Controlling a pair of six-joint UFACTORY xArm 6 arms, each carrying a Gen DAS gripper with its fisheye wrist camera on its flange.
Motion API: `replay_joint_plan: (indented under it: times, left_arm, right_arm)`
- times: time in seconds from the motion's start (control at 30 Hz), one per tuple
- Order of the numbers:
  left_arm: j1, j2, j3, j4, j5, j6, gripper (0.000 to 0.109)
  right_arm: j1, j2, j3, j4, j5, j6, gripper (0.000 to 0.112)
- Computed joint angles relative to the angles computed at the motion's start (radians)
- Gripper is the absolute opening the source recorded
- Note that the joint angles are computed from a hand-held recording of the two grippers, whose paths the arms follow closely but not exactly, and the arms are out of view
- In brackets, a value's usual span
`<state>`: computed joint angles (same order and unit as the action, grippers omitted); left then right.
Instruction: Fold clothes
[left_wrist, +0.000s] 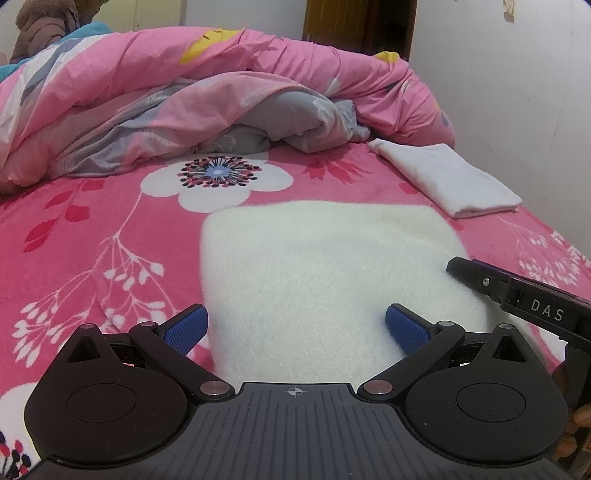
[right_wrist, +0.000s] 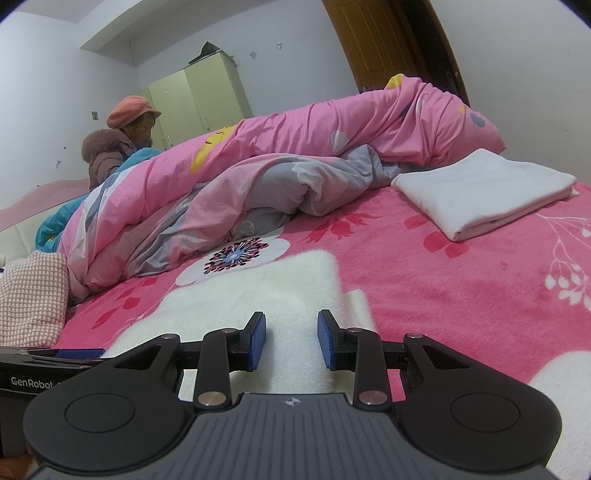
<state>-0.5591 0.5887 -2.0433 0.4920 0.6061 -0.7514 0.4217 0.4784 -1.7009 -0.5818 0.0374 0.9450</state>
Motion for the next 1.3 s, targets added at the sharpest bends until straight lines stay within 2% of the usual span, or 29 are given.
replay_joint_plan:
  times: [0.33,0.5,0.53,0.67,0.73,0.77,0.87,0.9,1.0,1.07,1.13,1.3]
  left_arm:
    - [0.001,-0.004,0.007,-0.002,-0.004,0.003,0.103]
    - [0.001,-0.005,0.008,0.007,-0.005,0.006,0.103]
    - [0.001,-0.003,0.006,0.007,-0.004,0.007,0.103]
    - [0.002,-0.005,0.010,0.001,-0.009,0.009,0.103]
    - [0.003,-0.004,0.010,-0.002,-0.010,0.011,0.103]
    - [0.003,-0.004,0.010,-0.003,-0.011,0.012,0.103]
    - [0.004,-0.004,0.011,-0.012,-0.015,0.019,0.103]
    - [0.004,-0.001,0.008,-0.019,-0.013,0.027,0.103]
    - [0.000,0.001,-0.003,0.001,-0.004,0.031,0.103]
    - [-0.006,0.009,-0.027,0.019,0.016,0.053,0.103]
    - [-0.012,0.013,-0.043,0.050,0.027,0.061,0.103]
    - [-0.016,0.047,-0.102,0.036,0.003,0.097,0.103]
  right_arm:
    - [0.000,-0.001,0.002,0.000,-0.001,0.000,0.032]
    - [0.012,-0.012,0.005,0.115,0.018,-0.117,0.036]
    - [0.012,-0.018,0.002,0.084,0.025,-0.093,0.041]
    - [0.005,-0.047,-0.017,-0.228,0.034,0.139,0.041]
    - [0.007,-0.055,-0.019,-0.293,0.025,0.175,0.041]
    - [0.011,-0.056,-0.016,-0.277,0.028,0.147,0.040]
    - [0.033,-0.036,-0.015,-0.097,0.104,-0.064,0.038]
    - [0.035,-0.029,-0.015,-0.085,0.113,-0.083,0.038]
    - [0.029,-0.026,-0.005,-0.077,0.087,-0.080,0.038]
    - [0.029,-0.025,-0.008,-0.142,0.091,-0.033,0.038]
    - [0.029,-0.023,-0.010,-0.148,0.090,-0.026,0.038]
    - [0.025,-0.024,-0.004,-0.121,0.074,-0.032,0.038]
